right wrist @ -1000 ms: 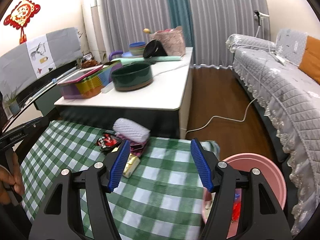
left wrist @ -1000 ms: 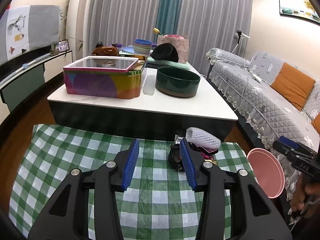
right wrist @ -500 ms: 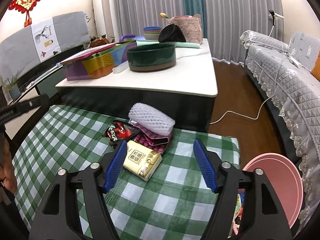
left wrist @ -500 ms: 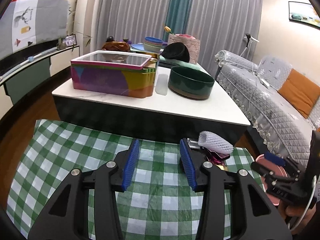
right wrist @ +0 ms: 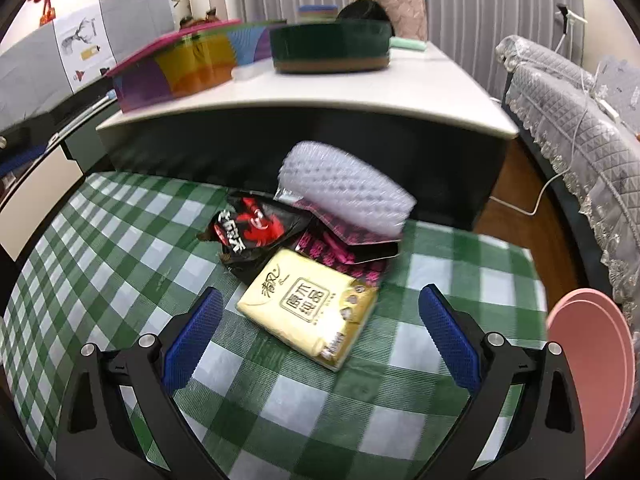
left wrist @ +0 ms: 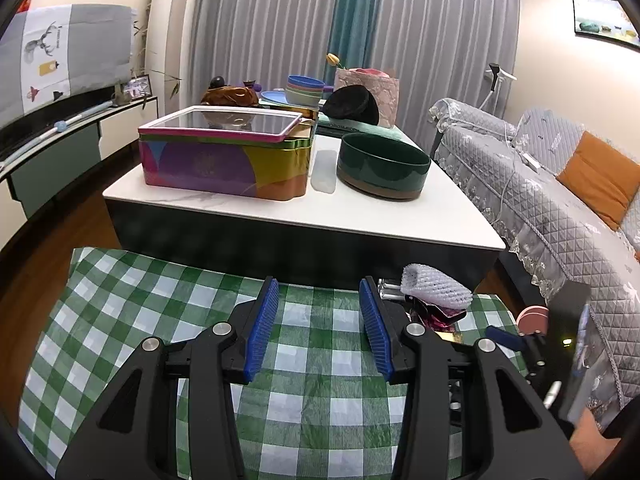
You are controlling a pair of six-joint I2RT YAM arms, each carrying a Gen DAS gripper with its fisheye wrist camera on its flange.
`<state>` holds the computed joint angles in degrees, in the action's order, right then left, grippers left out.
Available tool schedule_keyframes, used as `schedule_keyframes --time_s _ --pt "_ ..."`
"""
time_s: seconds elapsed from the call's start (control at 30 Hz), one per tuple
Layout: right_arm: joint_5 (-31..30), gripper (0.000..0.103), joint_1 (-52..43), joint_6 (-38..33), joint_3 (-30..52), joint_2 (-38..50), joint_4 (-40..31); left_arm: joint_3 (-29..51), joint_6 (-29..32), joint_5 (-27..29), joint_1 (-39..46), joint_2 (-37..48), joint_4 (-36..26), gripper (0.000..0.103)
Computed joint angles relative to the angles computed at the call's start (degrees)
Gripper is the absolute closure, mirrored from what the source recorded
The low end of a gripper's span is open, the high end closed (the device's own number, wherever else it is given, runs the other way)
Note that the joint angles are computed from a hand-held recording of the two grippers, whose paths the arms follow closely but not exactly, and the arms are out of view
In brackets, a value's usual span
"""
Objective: Collect trash
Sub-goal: 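Grasp the gold tissue pack with the right tool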
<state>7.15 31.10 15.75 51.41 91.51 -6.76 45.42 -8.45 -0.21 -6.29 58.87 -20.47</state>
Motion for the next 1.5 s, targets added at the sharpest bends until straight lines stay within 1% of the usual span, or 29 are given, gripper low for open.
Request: schedule_keyframes --time_s 0.17,0.27,0.43,0.57,0.6,0.73,1.03,1.27,1.5 --pt "0.6 0.007 0.7 0.9 3.4 4.5 -1.4 0.0 0.0 -0.2 -0.2 0.6 0.3 0.061" --pt "0.3 0.007 0.4 2.0 4.8 5.8 -2.0 0.1 0.2 -0.1 -0.1 0.9 0.3 0.061" --pt "1.8 0.007 0.1 3.9 7.6 8.5 -4.2 0.1 0.2 -0.1 -0.1 1.1 0.2 0.061" --pt "0.2 0.008 -0.7 4.5 8.5 9.7 -4.7 0.0 0.3 0.0 -0.1 1.4 0.6 0.061" --pt "-0.1 0.008 -0.9 4.5 8.4 9.6 -4.6 0.0 0.3 0.0 -0.2 1.4 0.7 0.061" --pt "-2.4 0.021 -1.4 4.2 7.9 9.2 -4.0 -0.1 0.4 0.1 -0.1 1.6 0.9 0.061" --pt "-4.4 0.028 -2.6 4.2 6.4 7.5 -3.6 0.0 0.5 -0.3 -0.6 2.3 1.4 0.061" --pt "-5.6 0.034 -3.7 2.8 3.9 4.9 -3.4 -0.3 0.2 -0.9 -1.4 3.1 1.8 0.061" --pt "-7.5 0.036 -5.7 0.6 1.6 1.5 -4.2 -1.0 0.5 -1.6 -2.0 3.2 2.4 0.061"
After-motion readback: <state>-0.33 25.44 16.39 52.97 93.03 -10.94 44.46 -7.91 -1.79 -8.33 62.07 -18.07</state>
